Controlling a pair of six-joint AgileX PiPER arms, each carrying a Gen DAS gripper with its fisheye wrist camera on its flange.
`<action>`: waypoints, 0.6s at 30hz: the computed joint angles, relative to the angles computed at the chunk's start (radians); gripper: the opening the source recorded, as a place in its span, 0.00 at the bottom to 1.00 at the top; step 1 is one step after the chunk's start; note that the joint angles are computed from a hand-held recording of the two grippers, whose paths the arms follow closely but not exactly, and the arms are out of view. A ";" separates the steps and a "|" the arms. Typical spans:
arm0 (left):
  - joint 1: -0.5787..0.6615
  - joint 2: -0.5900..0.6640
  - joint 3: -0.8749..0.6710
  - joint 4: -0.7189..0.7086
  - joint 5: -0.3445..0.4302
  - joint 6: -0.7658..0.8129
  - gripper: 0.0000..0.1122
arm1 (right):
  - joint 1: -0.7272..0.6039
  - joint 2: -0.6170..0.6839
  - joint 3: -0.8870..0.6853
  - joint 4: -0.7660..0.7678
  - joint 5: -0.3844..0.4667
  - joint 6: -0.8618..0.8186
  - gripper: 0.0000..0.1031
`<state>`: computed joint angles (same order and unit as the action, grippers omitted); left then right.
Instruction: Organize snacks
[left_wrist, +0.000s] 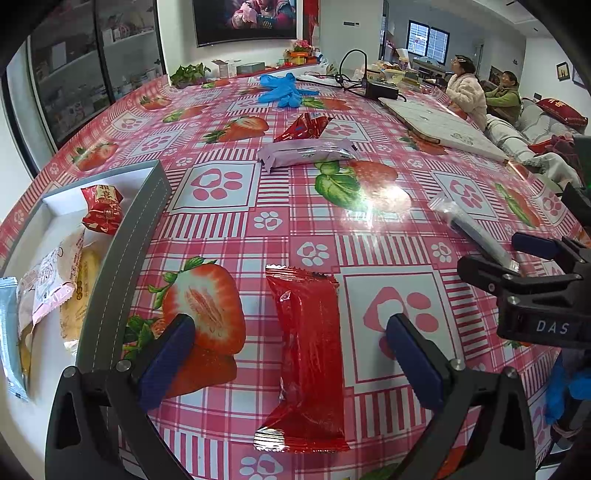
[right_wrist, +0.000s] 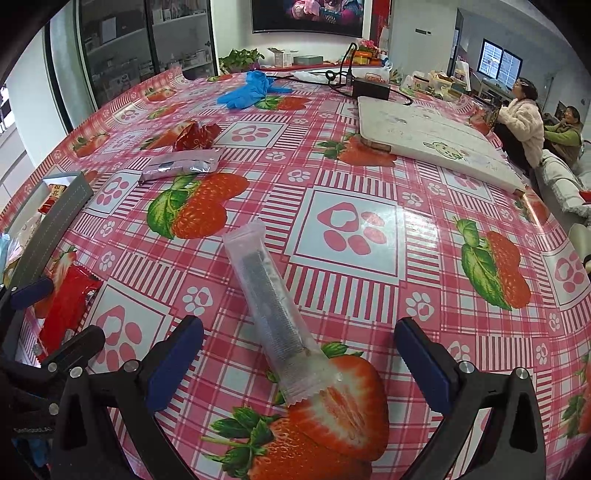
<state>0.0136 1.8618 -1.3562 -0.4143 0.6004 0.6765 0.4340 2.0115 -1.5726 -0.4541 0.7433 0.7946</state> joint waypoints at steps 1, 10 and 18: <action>0.000 0.000 0.000 0.000 0.000 0.000 0.92 | 0.001 0.001 -0.001 -0.001 0.001 0.001 1.00; 0.001 0.000 0.001 -0.003 0.000 0.004 0.92 | 0.001 0.000 0.000 -0.002 0.001 0.002 1.00; 0.001 0.000 0.003 -0.004 -0.002 0.006 0.92 | 0.002 -0.001 0.002 -0.003 0.000 0.004 1.00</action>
<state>0.0149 1.8613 -1.3537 -0.4183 0.5985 0.6820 0.4357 2.0108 -1.5709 -0.4571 0.7435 0.7983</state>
